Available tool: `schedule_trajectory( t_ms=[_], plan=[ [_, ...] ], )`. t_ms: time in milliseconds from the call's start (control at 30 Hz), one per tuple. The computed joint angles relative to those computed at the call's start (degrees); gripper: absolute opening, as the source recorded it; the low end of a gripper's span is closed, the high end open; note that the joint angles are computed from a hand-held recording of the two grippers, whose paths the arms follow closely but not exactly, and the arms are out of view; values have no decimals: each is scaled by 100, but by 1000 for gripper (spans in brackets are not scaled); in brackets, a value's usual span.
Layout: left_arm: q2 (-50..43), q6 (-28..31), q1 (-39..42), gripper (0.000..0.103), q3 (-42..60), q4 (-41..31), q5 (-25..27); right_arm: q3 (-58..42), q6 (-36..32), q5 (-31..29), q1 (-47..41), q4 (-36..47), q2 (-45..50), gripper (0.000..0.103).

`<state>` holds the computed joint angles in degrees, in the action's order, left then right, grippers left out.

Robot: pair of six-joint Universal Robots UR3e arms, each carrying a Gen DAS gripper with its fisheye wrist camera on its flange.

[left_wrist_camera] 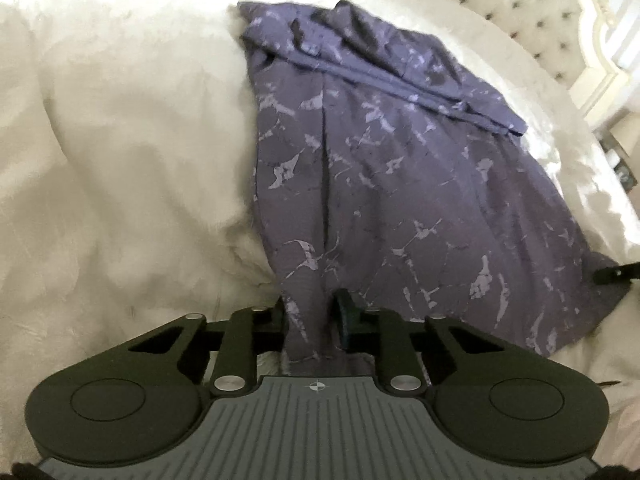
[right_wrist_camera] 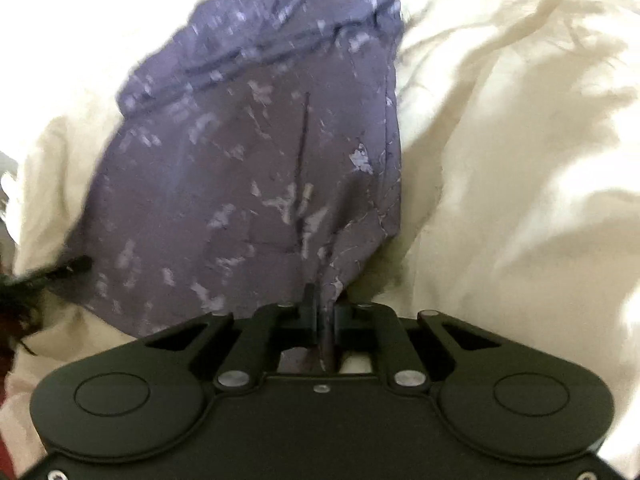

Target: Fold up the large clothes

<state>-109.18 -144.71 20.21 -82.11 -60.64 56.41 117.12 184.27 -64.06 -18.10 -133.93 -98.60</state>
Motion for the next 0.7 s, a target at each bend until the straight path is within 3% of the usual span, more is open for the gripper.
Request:
schedule_trajectory(
  t_ms=[267, 333, 467, 700],
  plan=[
    [222, -261, 301, 14, -101, 35, -710, 1606, 520, 1825, -1112, -1671, -981, 13],
    [228, -413, 388, 8, -18, -21, -946, 1761, 742, 2111, -1275, -2036, -997, 13],
    [153, -670, 465, 7, 290, -137, -1333, 1982, 1375, 2567, -1486, -2934, -765, 13],
    [-160, -1185, 400, 7, 854, 126, -1649, 1960, 2443, 2781, -1504, -4825, 158, 13]
  ],
)
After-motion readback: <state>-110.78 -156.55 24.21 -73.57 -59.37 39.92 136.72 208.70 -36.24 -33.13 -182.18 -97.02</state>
